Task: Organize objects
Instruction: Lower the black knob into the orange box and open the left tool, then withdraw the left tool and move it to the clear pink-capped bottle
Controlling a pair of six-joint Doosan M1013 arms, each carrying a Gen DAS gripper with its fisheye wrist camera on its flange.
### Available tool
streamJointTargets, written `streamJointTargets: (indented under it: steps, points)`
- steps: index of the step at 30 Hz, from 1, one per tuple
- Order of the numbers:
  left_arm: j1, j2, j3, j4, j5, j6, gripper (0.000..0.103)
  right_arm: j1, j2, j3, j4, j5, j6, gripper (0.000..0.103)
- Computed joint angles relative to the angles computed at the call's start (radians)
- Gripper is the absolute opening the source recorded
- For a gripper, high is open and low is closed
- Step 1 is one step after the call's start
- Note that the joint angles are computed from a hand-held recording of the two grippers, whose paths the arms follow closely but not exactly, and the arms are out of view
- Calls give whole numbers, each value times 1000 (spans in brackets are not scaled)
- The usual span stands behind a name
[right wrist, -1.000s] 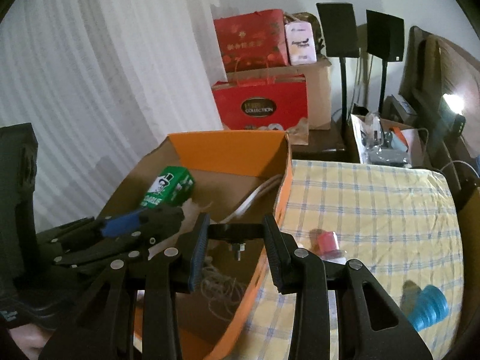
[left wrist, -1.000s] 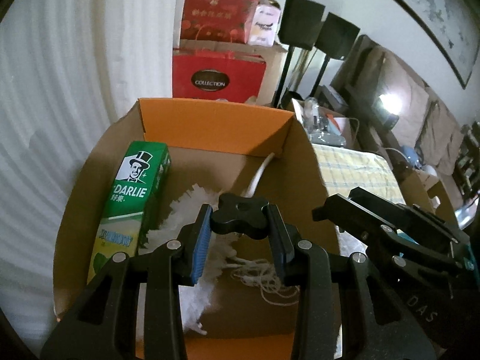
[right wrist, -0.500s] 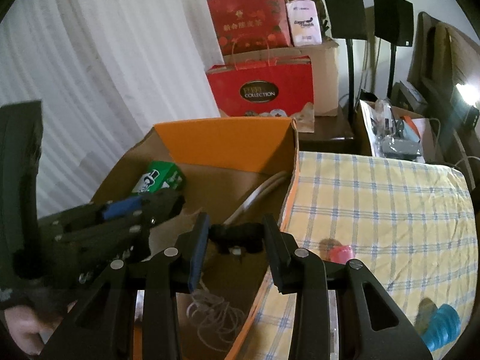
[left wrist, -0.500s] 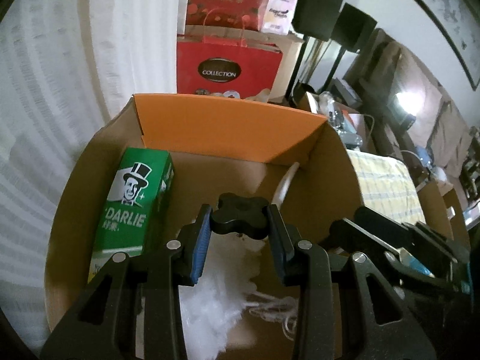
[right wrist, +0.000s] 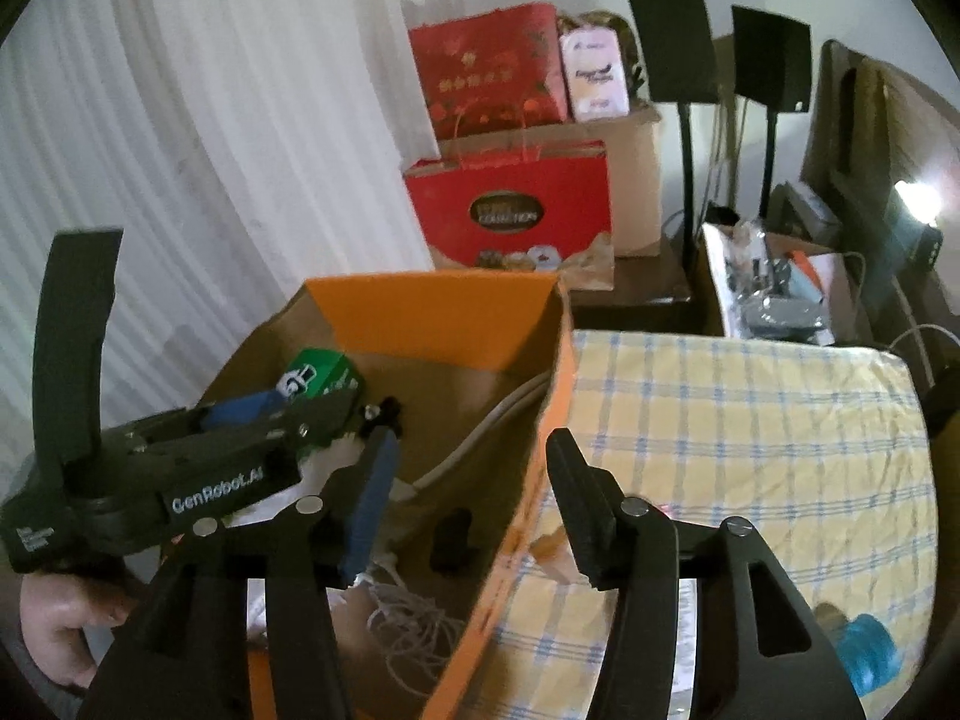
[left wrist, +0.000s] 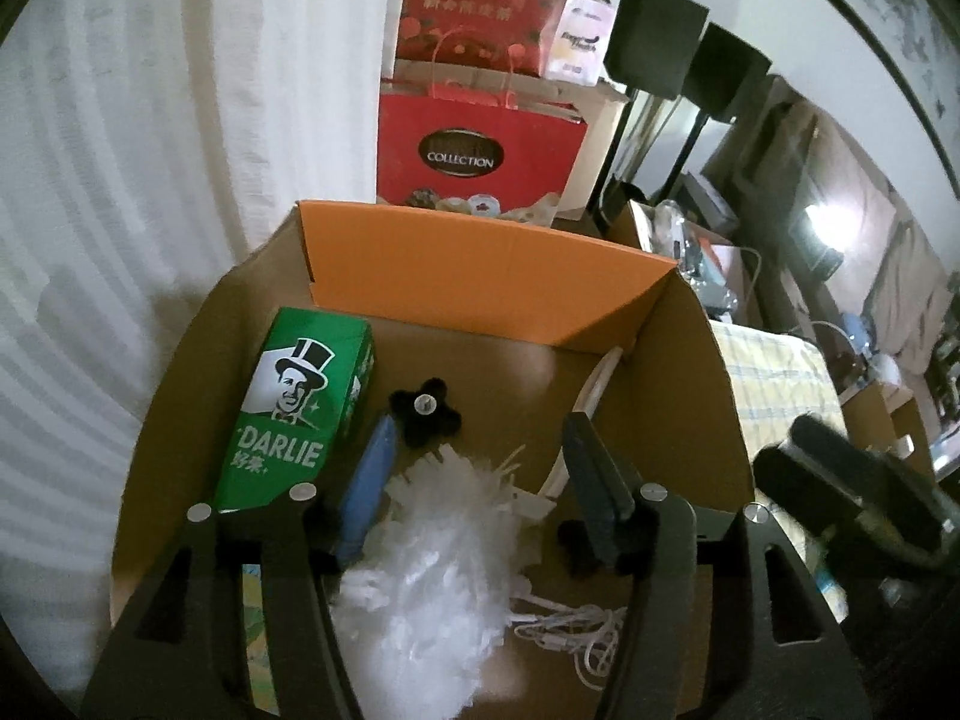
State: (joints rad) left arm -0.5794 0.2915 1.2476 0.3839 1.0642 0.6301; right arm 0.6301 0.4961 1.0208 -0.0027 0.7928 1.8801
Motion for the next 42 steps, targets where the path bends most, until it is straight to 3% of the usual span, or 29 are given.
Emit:
streamJointTargets:
  steps: [4, 9, 12, 17, 19, 23, 34, 39, 42]
  points:
    - [-20, -10, 6, 44, 4, -25, 68, -2, -23, 19, -51, -13, 37, 58]
    - [-39, -19, 5, 73, 10, -41, 71, -5, -53, 52, -115, -19, 76, 62]
    - [-54, -24, 6, 100, 11, -55, 82, -7, -70, 72, -148, -24, 99, 64]
    - [-78, -27, -4, 130, 16, -61, 87, -6, -97, 103, -210, -32, 136, 72]
    - [-88, -27, -8, 146, 18, -63, 95, -6, -107, 114, -225, -37, 141, 75]
    - [-107, -31, -11, 169, 11, -66, 98, -5, -127, 137, -262, -36, 154, 85]
    - [-162, -28, -11, 233, 2, -75, 102, -19, -171, 196, -279, -10, 176, 88]
    - [-187, -31, 0, 294, -5, -112, 103, -23, -189, 224, -265, -15, 148, 99]
    - [-187, -33, 8, 265, -20, -103, 103, -15, -190, 234, -305, -6, 150, 100]
